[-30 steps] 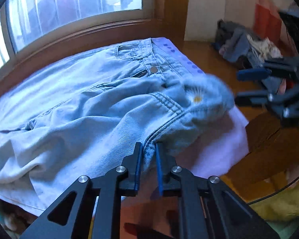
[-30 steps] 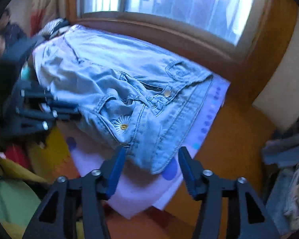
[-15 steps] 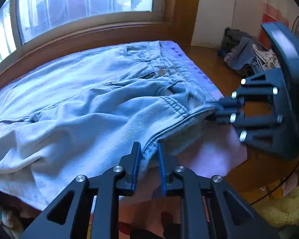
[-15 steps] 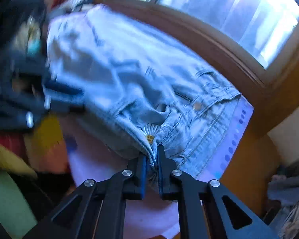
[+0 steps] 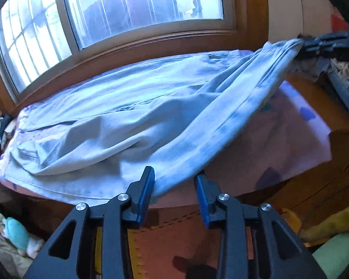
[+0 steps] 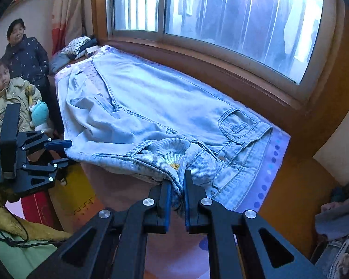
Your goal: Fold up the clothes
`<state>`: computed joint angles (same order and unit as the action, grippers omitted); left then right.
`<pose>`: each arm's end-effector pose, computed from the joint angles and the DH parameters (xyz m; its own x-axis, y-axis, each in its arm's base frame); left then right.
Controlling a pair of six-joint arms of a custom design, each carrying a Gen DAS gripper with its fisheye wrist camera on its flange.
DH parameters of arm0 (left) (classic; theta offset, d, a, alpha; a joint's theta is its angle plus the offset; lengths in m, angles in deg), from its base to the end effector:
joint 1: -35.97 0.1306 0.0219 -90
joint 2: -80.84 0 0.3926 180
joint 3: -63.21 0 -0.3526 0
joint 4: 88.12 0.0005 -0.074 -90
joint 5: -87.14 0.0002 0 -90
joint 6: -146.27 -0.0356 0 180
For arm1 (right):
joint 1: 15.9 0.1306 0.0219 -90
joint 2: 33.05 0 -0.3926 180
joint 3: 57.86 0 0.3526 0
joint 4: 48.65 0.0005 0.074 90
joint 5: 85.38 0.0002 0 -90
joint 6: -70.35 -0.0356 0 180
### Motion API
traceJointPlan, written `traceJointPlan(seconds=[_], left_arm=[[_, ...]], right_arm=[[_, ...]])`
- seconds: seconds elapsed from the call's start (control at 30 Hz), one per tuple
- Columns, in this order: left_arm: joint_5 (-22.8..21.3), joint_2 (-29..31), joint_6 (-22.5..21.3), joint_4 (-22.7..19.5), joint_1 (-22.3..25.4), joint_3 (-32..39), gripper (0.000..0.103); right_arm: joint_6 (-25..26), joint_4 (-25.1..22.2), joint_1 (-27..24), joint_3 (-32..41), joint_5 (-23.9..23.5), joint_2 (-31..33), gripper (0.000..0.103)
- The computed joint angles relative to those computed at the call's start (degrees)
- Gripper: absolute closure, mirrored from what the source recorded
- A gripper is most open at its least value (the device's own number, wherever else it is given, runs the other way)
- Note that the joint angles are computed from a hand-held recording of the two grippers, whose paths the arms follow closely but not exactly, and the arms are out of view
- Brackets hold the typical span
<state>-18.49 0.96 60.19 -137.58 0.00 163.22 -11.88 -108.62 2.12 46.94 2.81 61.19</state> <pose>0.4210 -0.2943 0.4339 -0.6436 0.3858 -0.6610 0.3811 0.9105 0.1603 0.4455 0.1456 0.5034 -0.6711 -0.3604 -0.6479 -0.4233 0.9037 -0.0642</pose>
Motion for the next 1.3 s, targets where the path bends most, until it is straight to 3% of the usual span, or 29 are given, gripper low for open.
traceJointPlan(seconds=[0.1, 0.23, 0.47, 0.53, 0.57, 0.7, 0.87, 1.03, 1.23, 1.3], left_arm=[[-2.9, -0.2, -1.0, 3.1, 0.0, -1.5, 0.068], [-2.2, 0.7, -0.1, 5.3, 0.6, -1.5, 0.068], [3.5, 4.6, 1.1, 2.0, 1.8, 0.9, 0.069], [5.4, 4.8, 3.2, 0.7, 2.8, 1.5, 0.091], [7.0, 4.2, 4.6, 0.1, 3.6, 1.6, 0.093], [11.5, 0.6, 6.9, -3.7, 5.8, 3.5, 0.095], [8.7, -2.0, 3.7, -12.8, 4.1, 9.8, 0.095], [7.1, 0.6, 3.7, -22.3, 2.8, 16.4, 0.095], [5.8, 4.9, 3.1, -26.5, 3.0, 23.7, 0.095], [7.4, 8.6, 1.7, -28.6, 4.4, 31.0, 0.095]], right_arm=[[-1.3, -0.3, 0.4, 0.0, 0.6, -0.1, 0.093], [-3.2, -0.8, 1.1, -0.2, 1.5, -0.4, 0.093], [-5.0, -1.0, 0.3, 0.0, -0.2, -0.5, 0.093], [-4.4, -1.0, 0.5, -0.2, -0.2, -0.6, 0.093], [-4.0, -1.1, 0.7, -0.4, 0.2, -0.8, 0.093], [-4.2, -1.8, 0.6, -1.7, -0.5, -1.9, 0.093], [-2.7, -3.5, -0.5, -2.9, -3.3, -3.7, 0.093], [1.4, -6.3, 0.0, -4.6, -2.4, -3.8, 0.093], [2.5, -7.5, -1.0, -1.9, -3.0, -1.8, 0.094], [0.9, -8.7, -2.3, 2.1, -4.7, -0.1, 0.094]])
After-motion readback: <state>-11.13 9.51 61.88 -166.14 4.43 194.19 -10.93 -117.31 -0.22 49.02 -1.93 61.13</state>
